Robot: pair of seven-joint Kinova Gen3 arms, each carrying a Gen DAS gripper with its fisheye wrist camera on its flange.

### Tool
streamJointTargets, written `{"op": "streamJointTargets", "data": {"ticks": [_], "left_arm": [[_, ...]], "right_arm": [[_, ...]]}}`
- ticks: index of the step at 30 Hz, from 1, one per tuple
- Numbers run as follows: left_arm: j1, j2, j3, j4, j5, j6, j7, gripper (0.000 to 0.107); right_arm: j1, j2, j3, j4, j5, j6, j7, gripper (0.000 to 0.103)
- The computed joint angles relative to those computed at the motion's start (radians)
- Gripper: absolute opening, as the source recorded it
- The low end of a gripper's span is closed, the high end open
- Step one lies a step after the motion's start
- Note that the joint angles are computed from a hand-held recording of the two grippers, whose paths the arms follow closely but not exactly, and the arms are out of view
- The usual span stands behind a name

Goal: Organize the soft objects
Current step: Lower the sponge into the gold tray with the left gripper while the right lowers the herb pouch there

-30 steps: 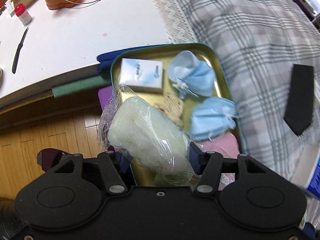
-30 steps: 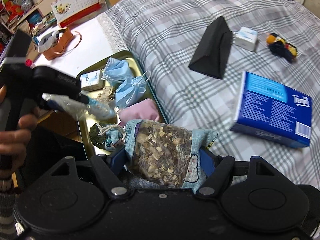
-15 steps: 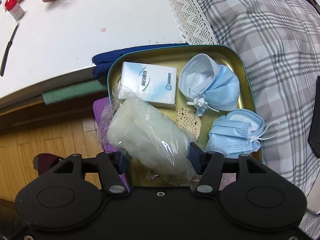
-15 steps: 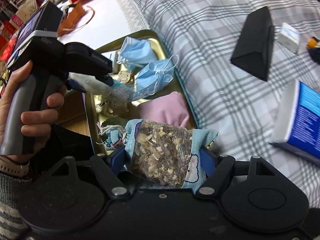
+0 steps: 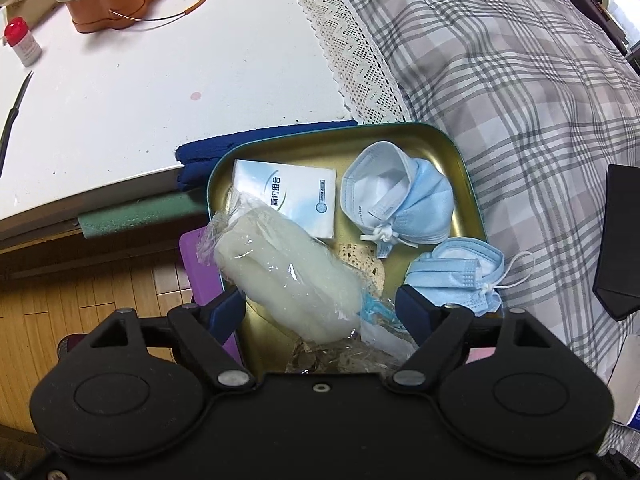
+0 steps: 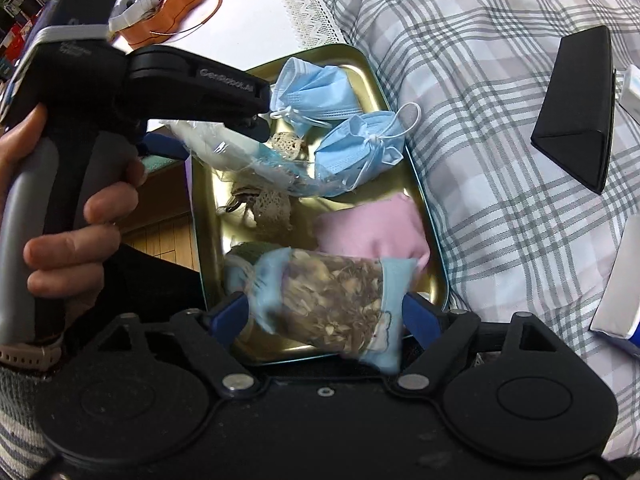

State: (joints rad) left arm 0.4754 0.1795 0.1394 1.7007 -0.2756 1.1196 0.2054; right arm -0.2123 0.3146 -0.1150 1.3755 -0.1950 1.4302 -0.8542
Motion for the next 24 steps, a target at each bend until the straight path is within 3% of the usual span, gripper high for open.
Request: {"op": "streamJointTargets", "data": {"ticks": [16,24], "left_arm": [[0.024,0.046,-0.005,-0.054,-0.008,0.076,-0.039,0.084],[0.104,0.124,-0.007,-0.166,-0.097,0.239,-0.046,0.086]], "right_arm": [[0.030,-0.016,0.013,-0.012,-0.001,0.007,-0.010,0.088],[0.041,-0.057,0.018,0.020,0.000,-0.013,0.005,0.088]]}}
